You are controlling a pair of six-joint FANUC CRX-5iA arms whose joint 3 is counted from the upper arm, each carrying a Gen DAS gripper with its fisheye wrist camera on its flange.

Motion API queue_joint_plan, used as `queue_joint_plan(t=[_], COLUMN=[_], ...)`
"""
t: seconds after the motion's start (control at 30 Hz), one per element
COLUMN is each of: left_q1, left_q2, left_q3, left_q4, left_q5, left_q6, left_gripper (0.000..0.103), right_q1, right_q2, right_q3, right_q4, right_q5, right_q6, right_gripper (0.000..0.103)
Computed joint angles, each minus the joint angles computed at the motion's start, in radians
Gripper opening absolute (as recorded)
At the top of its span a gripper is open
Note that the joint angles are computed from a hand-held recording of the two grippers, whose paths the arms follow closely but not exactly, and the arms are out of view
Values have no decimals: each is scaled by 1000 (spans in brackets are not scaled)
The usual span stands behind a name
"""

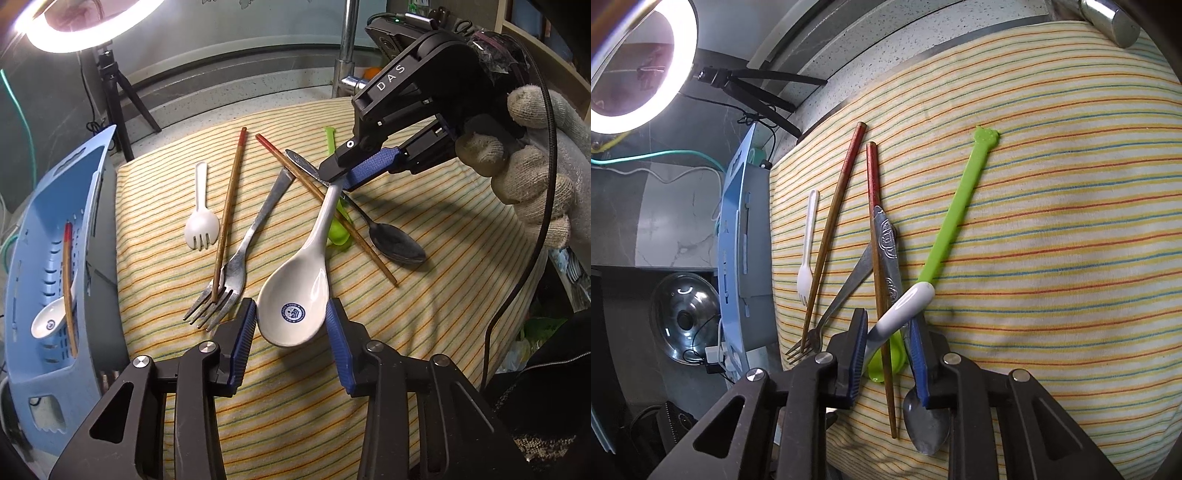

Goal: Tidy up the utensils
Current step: 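Grasp the white ceramic spoon with blue logo in the left gripper, then carry the logo spoon over the blue basket and lower it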

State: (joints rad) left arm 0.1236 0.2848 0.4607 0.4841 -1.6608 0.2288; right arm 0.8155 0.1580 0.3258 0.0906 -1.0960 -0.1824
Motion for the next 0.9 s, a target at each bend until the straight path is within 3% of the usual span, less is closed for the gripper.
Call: queue_joint_plan(t=[0.03, 0.23, 0.27, 0.43, 0.5, 0.53, 0.73, 0.8, 0.9], left_q1=[0, -2, -1, 0, -1, -3, -3, -3, 0], left_q2=[3, 38, 29, 28, 36, 40, 28, 16, 10], left_q3=[6, 50, 40, 38, 46, 52, 17, -3, -16], left_q4=[0, 5, 4, -3, -3, -9, 0, 3, 17], left_q5=[0, -53, -48, -68, -83, -90, -71, -51, -42], left_q6=[14, 61, 44, 38, 45, 51, 19, 9, 8], left_gripper=[11, 11, 16, 24, 41, 44, 44, 38, 38], right_q1=[1, 1, 0, -1, -3, -4, -6, -6, -6], right_q2=[-2, 10, 9, 18, 24, 27, 36, 37, 37], right_q3=[-2, 18, 15, 30, 38, 43, 59, 60, 62], right_q4=[4, 8, 6, 2, -1, -1, -3, -4, -1], right_q5=[6, -15, -11, -27, -31, -36, -50, -50, -56], right_q6=[-3, 9, 7, 16, 23, 27, 37, 36, 32], right_gripper=[18, 17, 16, 16, 16, 16, 16, 16, 16])
